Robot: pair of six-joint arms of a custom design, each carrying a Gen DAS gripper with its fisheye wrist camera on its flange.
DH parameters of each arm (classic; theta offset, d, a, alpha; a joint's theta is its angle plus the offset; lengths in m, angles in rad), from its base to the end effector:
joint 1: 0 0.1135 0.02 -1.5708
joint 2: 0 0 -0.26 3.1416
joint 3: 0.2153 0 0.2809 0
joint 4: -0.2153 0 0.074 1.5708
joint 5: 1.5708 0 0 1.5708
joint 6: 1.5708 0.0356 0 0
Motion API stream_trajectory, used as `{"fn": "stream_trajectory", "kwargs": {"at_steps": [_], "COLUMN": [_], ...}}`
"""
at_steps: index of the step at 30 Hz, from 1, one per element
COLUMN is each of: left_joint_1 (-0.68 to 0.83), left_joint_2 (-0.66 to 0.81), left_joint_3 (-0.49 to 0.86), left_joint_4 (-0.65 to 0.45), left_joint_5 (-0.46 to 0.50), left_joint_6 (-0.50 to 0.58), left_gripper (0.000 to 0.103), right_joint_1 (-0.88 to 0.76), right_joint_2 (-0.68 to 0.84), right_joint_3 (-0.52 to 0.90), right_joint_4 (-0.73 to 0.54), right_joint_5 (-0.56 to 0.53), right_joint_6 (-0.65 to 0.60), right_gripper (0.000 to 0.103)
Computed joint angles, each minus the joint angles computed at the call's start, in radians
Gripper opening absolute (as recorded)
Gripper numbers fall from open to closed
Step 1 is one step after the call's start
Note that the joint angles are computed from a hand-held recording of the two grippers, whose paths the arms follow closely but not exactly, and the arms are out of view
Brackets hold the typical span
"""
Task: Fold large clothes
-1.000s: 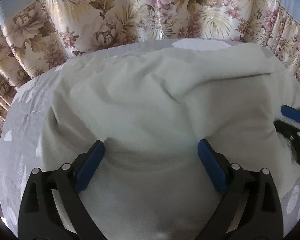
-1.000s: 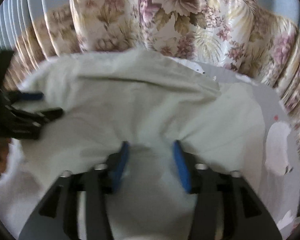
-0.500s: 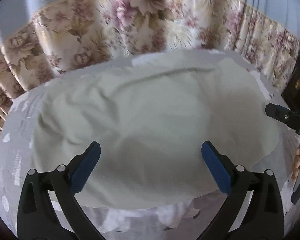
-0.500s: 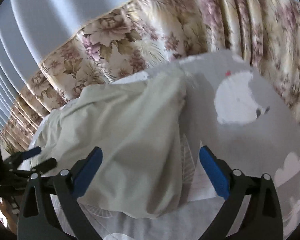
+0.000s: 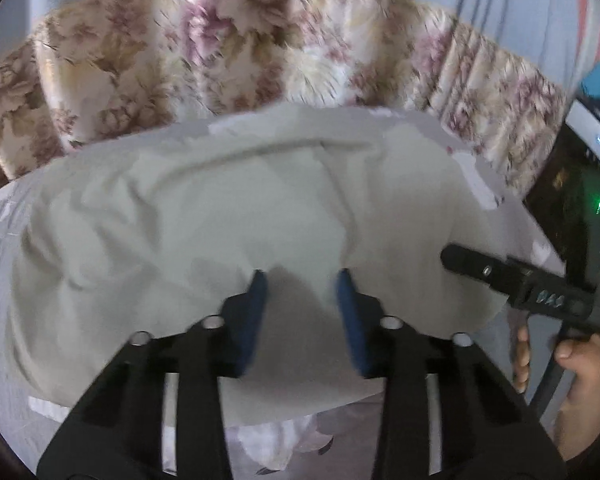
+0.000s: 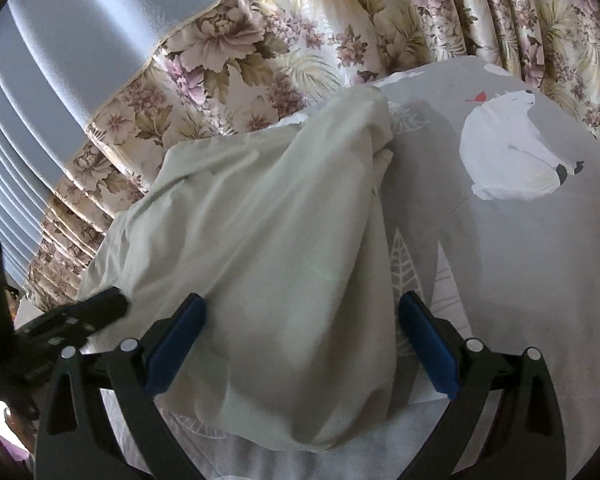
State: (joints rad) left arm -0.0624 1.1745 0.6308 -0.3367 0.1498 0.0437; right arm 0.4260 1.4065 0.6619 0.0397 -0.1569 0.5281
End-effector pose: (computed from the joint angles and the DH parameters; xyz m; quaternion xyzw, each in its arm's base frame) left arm 0.2542 -0.0212 0.1786 0.0750 0.9357 -0.0736 0.3368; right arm 0.2737 0.1303 0.1574 0.0133 0.9054 0.2552 0.3389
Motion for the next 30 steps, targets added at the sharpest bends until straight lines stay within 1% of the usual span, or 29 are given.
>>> {"fn": "stream_trajectory", "kwargs": {"at_steps": [2,4,7,9,13,15,16,17,18,19,20,21,23,26,28,30], "left_joint_1": [-0.007,0.018,0.056,0.063,0.061,0.046,0.039,0.037,0.04,0.047,0.052,0.054,0.052,0.056,0.06,0.057], "left_joint_2": [0.033,0.066,0.102,0.115,0.104,0.09,0.088,0.087,0.09,0.09,0.09,0.09,0.088,0.089,0.089,0.089], "left_joint_3": [-0.024,-0.033,-0.004,0.001,-0.021,-0.038,-0.039,-0.039,-0.036,-0.036,-0.037,-0.038,-0.04,-0.042,-0.043,-0.042], "left_joint_4": [0.049,0.078,0.053,0.055,0.079,0.096,0.097,0.097,0.095,0.094,0.094,0.095,0.095,0.096,0.1,0.098], "left_joint_5": [-0.017,0.017,0.078,0.086,0.08,0.056,0.045,0.042,0.046,0.056,0.065,0.068,0.066,0.073,0.077,0.076], "left_joint_6": [0.011,0.029,0.04,0.041,0.036,0.033,0.029,0.026,0.025,0.027,0.028,0.032,0.035,0.034,0.034,0.031], "left_gripper": [0.032,0.032,0.033,0.033,0.033,0.033,0.033,0.033,0.033,0.033,0.033,0.033,0.033,0.033,0.033,0.033], "right_joint_1": [0.016,0.034,0.073,0.106,0.116,0.114,0.112,0.11,0.108,0.106,0.103,0.098,0.089,0.106,0.102,0.083], "right_joint_2": [-0.011,-0.009,-0.001,0.0,-0.009,0.036,0.06,0.089,0.113,0.136,0.155,0.165,0.168,0.138,0.141,0.172], "right_joint_3": [-0.007,0.007,0.036,0.051,0.023,0.063,0.084,0.11,0.132,0.157,0.184,0.2,0.206,0.183,0.182,0.199], "right_joint_4": [-0.004,-0.029,-0.078,-0.113,-0.059,-0.057,-0.057,-0.053,-0.054,-0.065,-0.089,-0.102,-0.119,-0.119,-0.113,-0.109], "right_joint_5": [0.023,0.024,0.026,0.071,0.052,0.05,0.041,0.035,0.039,0.045,0.049,0.04,0.004,0.001,-0.014,-0.058], "right_joint_6": [-0.001,-0.003,-0.002,0.013,0.111,0.121,0.126,0.135,0.139,0.135,0.132,0.132,0.154,0.172,0.174,0.178], "right_gripper": [0.098,0.098,0.098,0.098,0.097,0.096,0.091,0.083,0.078,0.068,0.062,0.057,0.052,0.047,0.047,0.048]}}
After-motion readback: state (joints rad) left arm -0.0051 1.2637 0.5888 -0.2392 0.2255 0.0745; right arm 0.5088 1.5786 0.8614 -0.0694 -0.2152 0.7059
